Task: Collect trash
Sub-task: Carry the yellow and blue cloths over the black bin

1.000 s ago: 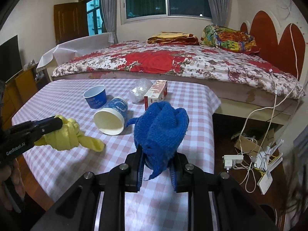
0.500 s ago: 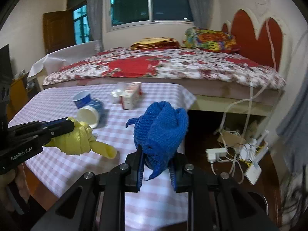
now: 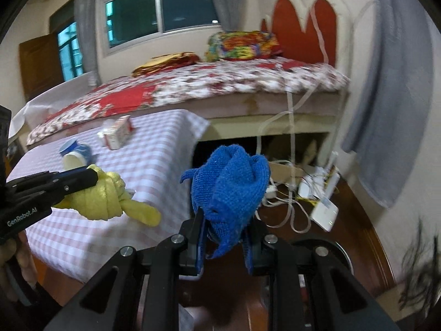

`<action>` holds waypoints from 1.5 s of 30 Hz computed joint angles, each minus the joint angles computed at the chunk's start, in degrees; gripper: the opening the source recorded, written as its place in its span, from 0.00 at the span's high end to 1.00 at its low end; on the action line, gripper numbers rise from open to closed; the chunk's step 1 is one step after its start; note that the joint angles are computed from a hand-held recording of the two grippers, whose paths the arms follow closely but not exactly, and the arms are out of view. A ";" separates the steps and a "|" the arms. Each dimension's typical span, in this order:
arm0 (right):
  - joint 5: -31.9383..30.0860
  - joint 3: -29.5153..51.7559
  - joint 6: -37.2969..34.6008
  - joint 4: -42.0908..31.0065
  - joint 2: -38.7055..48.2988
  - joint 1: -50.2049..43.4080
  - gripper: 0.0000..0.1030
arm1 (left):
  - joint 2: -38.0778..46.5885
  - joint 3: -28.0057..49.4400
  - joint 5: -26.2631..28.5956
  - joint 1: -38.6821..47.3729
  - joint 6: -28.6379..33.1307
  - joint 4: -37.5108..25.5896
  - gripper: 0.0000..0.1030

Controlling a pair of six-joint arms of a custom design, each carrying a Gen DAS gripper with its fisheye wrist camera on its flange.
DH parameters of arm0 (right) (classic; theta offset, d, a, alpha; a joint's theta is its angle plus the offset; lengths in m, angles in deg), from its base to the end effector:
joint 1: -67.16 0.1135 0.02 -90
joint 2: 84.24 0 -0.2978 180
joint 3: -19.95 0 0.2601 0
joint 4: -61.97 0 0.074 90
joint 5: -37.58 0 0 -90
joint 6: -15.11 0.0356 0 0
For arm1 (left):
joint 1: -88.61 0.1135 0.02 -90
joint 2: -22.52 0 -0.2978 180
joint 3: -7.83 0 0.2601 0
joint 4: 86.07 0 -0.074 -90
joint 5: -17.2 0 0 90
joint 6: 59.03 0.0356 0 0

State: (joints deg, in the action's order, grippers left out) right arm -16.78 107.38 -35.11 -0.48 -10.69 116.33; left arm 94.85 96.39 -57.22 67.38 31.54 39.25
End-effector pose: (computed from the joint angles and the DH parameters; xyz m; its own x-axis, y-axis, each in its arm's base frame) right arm 0.1833 0.1804 0.3843 -0.6089 0.0907 -0.7881 0.0348 0.9955 0.0876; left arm 0.2428 -0.1046 0.4026 -0.5742 0.2333 -0.7848 0.5506 0.8194 -0.1592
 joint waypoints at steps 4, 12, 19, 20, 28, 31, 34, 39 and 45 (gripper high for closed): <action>0.59 -4.15 2.28 -2.67 -4.93 -1.32 0.77 | 1.78 0.53 -2.10 -6.24 -1.52 1.10 0.91; -0.83 -10.73 3.31 -7.03 -13.45 -6.54 0.77 | 4.63 -0.03 -4.47 -15.19 -3.96 3.02 0.91; -5.75 -18.29 1.55 -7.72 -19.50 -13.08 0.77 | 8.47 -0.83 -5.29 -21.04 -5.05 4.65 0.91; -6.71 -19.25 0.94 -7.26 -19.98 -14.19 0.77 | 9.23 -0.99 -5.42 -22.02 -5.21 5.04 0.91; -18.14 -30.36 -7.47 0.18 -22.38 -27.10 0.77 | 16.12 0.01 -5.65 -25.96 -4.91 7.23 0.91; -22.76 -33.71 -11.94 3.21 -21.91 -32.52 0.77 | 19.64 1.14 -5.56 -27.01 -4.79 7.85 0.91; -26.60 -36.03 -16.13 5.56 -20.49 -37.14 0.77 | 22.74 2.51 -5.37 -28.01 -4.50 7.82 0.91; -30.72 -38.68 -21.35 9.84 -16.44 -41.54 0.77 | 27.48 4.25 -5.64 -29.42 -3.71 7.50 0.91; -27.10 -40.36 -25.41 14.42 -7.30 -42.80 0.02 | 30.30 4.88 -11.25 -29.72 -2.84 6.34 0.28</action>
